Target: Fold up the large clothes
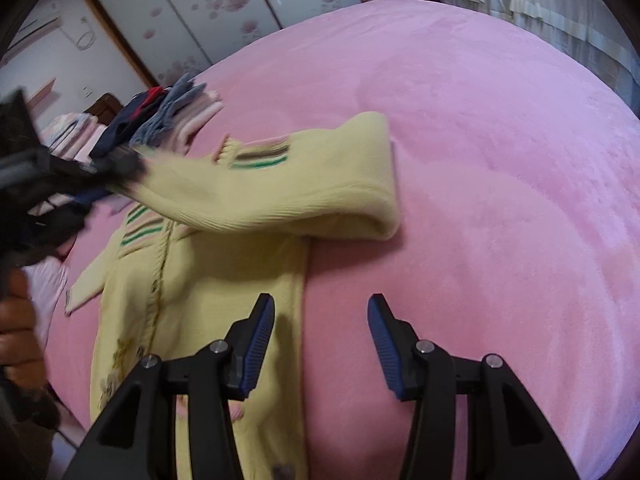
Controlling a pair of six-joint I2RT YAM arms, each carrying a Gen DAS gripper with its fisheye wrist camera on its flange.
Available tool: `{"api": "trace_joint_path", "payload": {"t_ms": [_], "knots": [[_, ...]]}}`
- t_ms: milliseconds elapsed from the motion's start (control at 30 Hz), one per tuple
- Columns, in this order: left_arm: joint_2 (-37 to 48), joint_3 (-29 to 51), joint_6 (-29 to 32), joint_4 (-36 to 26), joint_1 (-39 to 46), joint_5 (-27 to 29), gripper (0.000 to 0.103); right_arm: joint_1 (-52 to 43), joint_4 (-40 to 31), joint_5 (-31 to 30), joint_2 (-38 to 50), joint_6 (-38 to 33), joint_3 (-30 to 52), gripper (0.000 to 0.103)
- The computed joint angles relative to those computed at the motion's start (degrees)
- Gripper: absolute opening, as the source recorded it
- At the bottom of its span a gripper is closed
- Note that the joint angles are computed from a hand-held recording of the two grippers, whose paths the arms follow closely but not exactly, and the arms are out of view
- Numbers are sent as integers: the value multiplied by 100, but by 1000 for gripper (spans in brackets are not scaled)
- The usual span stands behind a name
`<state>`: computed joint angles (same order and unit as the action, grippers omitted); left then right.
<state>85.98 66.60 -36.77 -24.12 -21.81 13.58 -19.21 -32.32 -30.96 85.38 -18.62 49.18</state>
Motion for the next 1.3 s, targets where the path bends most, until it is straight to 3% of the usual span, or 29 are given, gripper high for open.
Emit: {"api": "trace_joint_path", "payload": {"t_ms": [167, 267, 300, 333, 367, 400, 600, 800, 867, 933, 967, 1100, 1200, 1267, 1300], "knots": [[51, 938, 426, -675, 223, -151, 7, 229, 473, 11, 557, 774, 358, 49], [-106, 964, 633, -828, 347, -375, 7, 467, 700, 111, 721, 942, 457, 48], [-160, 970, 724, -894, 456, -455, 7, 551, 741, 178, 770, 938, 494, 43], [-188, 955, 763, -921, 523, -470, 7, 665, 835, 253, 762, 943, 491, 23], [-228, 910, 827, -964, 639, -485, 7, 744, 836, 299, 773, 887, 522, 14], [-270, 833, 898, -1020, 782, -505, 7, 840, 829, 388, 747, 853, 539, 13], [-267, -401, 1391, -664, 1523, -496, 7, 1337, 1160, 1269, 199, 679, 92, 13], [356, -1472, 1574, -147, 2009, -188, 14, 1460, 778, 1622, 94, 405, 17, 29], [159, -1651, 1610, -67, 2203, 129, 22, 1360, 579, 1528, -87, 199, -20, 39], [60, -1622, 1664, -217, 2295, 192, 67, 1165, 234, 1230, -305, -93, 11, 46], [-11, -1604, 1664, -229, 2337, 138, 72, 1055, 41, 1052, -385, -233, 80, 47], [-136, -1549, 1747, -79, 2414, 52, 73, 750, -510, 505, -543, -492, 508, 56], [369, -1164, 1704, -137, 2433, -96, 70, 866, -292, 502, -298, -100, 884, 59], [659, -1015, 1618, -112, 2411, 15, 52, 1072, 104, 783, 71, 263, 1139, 59], [863, -887, 1627, -146, 2416, 100, 35, 1143, 264, 856, 325, 412, 1287, 59]]}}
